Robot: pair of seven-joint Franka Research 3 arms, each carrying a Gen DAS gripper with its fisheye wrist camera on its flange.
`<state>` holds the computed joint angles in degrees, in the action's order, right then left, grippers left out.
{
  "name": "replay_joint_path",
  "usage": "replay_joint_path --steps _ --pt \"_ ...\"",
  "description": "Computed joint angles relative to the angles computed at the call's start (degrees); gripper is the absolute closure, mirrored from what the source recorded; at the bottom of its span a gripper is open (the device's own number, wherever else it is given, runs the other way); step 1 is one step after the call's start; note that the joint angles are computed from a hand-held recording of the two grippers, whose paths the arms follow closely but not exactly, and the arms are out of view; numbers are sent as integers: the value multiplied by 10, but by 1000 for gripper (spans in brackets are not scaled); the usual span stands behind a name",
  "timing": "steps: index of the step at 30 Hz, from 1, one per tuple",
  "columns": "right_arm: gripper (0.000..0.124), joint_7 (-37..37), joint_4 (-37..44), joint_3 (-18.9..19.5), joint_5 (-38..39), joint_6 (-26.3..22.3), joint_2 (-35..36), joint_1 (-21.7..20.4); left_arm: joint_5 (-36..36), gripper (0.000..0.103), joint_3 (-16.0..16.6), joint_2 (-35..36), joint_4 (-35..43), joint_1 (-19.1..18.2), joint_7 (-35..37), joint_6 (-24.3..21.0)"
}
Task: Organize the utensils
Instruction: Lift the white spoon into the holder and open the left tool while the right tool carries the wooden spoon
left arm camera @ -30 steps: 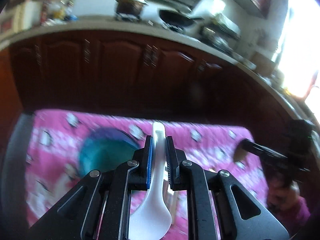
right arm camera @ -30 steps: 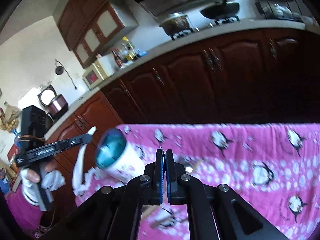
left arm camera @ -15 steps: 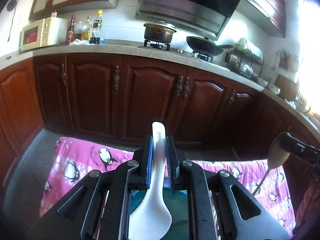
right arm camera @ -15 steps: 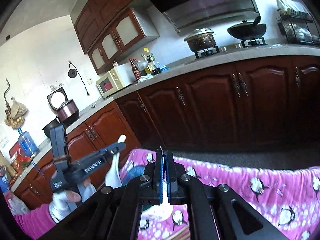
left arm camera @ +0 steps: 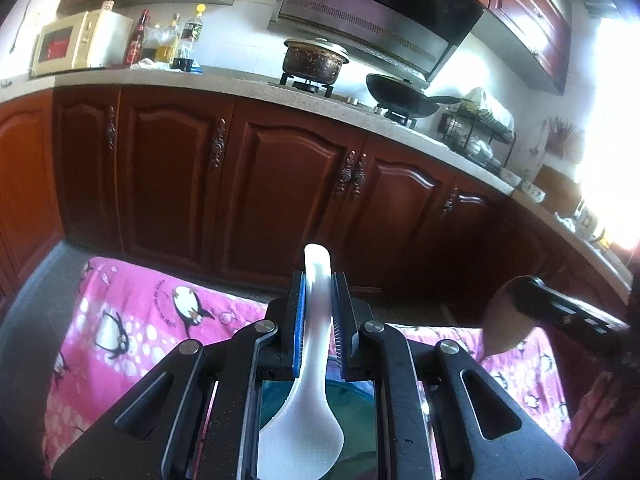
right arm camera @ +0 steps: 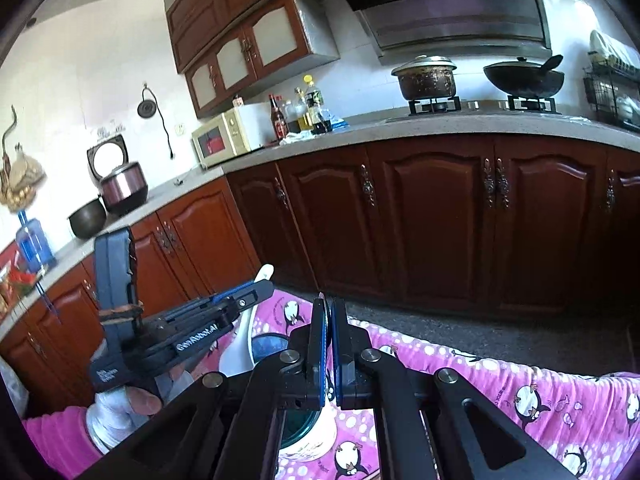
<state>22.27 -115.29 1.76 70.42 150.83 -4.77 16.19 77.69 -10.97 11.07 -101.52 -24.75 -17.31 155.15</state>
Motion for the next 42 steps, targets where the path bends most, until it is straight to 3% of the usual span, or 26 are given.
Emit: replay_joint_path --steps 6,15,18,21,32,42 --pt "122 -7 2 -2 6 0 2 -4 13 92 -6 -6 -6 -11 -48 -11" --pt "122 -18 3 -13 23 22 -10 -12 41 92 -19 8 4 -42 -123 -102" --pt "122 -18 5 -12 26 25 -7 -12 66 92 -20 20 15 -62 -129 -156" --pt "122 -19 6 -11 28 25 -7 -12 73 92 -19 29 21 -69 -127 -174" --pt "122 -13 12 -8 20 25 3 -14 79 92 -25 15 -10 -73 -120 -161" --pt "122 -30 20 13 8 79 28 3 35 92 -43 -8 -52 -65 -110 -133"
